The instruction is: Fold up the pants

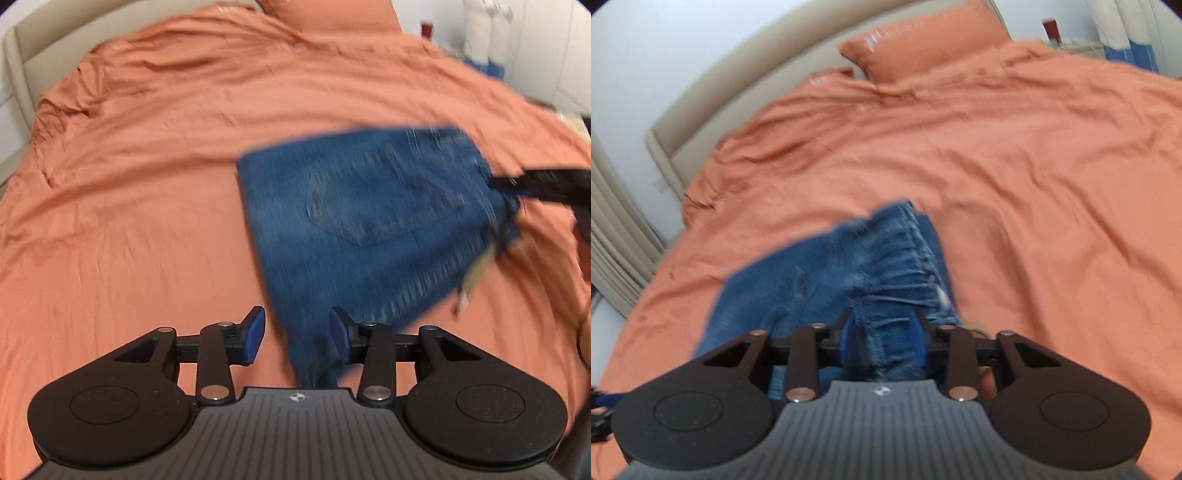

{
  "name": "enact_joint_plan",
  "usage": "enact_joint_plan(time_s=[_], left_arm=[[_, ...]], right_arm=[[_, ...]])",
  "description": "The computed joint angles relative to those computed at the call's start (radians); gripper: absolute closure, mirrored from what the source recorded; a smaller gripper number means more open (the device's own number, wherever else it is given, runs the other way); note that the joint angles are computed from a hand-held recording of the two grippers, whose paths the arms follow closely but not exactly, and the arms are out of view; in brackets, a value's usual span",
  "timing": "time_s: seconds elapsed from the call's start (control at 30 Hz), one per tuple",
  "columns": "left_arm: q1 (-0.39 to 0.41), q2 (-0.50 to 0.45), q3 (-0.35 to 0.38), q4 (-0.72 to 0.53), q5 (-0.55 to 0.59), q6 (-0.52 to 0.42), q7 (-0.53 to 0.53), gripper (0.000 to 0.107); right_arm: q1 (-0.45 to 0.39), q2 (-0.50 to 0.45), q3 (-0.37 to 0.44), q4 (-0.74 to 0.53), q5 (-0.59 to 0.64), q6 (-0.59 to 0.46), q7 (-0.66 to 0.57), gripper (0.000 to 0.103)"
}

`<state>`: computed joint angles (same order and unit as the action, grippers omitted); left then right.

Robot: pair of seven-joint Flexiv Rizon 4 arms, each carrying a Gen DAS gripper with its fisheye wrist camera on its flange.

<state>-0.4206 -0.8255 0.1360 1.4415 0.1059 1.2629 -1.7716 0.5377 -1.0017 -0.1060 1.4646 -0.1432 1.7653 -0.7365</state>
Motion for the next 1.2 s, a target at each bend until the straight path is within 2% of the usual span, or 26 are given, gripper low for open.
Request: enact_joint_plan(time_s=[0.13, 0.27, 0.3, 0.33, 0.37, 0.47, 0.57, 0.67, 0.73, 0.77, 0.87, 1.2], left_arm=[[-0.044, -0.016, 0.044, -0.016, 0.033, -0.083, -0.039, 0.051], [-0.031, -0.05, 0.027, -0.027, 0.024, -0.05, -0.11, 0.048], [-0.043, -0.067, 0.041, -0.049, 0.029, -0.057, -0.125, 0.052], [-0.06, -0.084, 0.063, -0.074, 0.043, -0.068, -0.141, 0.064], [-0.09, -0.096, 0.101, -0.097, 0.068, -0.079, -0.175, 0.081], [-0.105, -0.082, 0.118, -0.098, 0.127, -0.058, -0.182, 0.085], [-0.139, -0.062, 0.149, -0.108, 0.215, -0.094, -0.137, 0.087], [-0.126, -0.064, 0.123, -0.11, 0.236, -0.141, -0.12, 0.089], [-0.108, -0.084, 0.102, -0.123, 0.226, -0.167, -0.128, 0.09], [-0.097, -0.098, 0.09, -0.136, 0.216, -0.185, -0.129, 0.094], [-0.058, -0.125, 0.042, -0.151, 0.175, -0.223, -0.114, 0.094], [-0.042, -0.13, 0.021, -0.182, 0.145, -0.276, -0.097, 0.094]], right_arm=[[-0.074, -0.028, 0.092, -0.024, -0.019, -0.002, -0.005, 0.083], [-0.069, -0.027, 0.086, -0.024, -0.024, -0.004, -0.01, 0.083], [-0.063, -0.028, 0.078, -0.023, -0.022, -0.002, -0.01, 0.083], [-0.057, -0.027, 0.07, -0.022, -0.021, -0.002, -0.011, 0.083], [-0.056, -0.029, 0.068, -0.03, -0.025, -0.01, -0.012, 0.083], [-0.046, -0.03, 0.054, -0.025, -0.023, -0.001, -0.017, 0.083], [-0.061, -0.03, 0.075, -0.029, -0.033, -0.021, -0.022, 0.084], [-0.068, -0.031, 0.083, -0.038, -0.052, -0.056, -0.033, 0.086], [-0.057, -0.03, 0.067, -0.038, -0.071, -0.075, -0.049, 0.086], [-0.046, -0.03, 0.052, -0.037, -0.075, -0.079, -0.052, 0.086], [-0.025, -0.04, 0.022, -0.038, -0.079, -0.078, -0.057, 0.087], [-0.004, -0.048, -0.005, -0.031, -0.062, -0.051, -0.062, 0.087]])
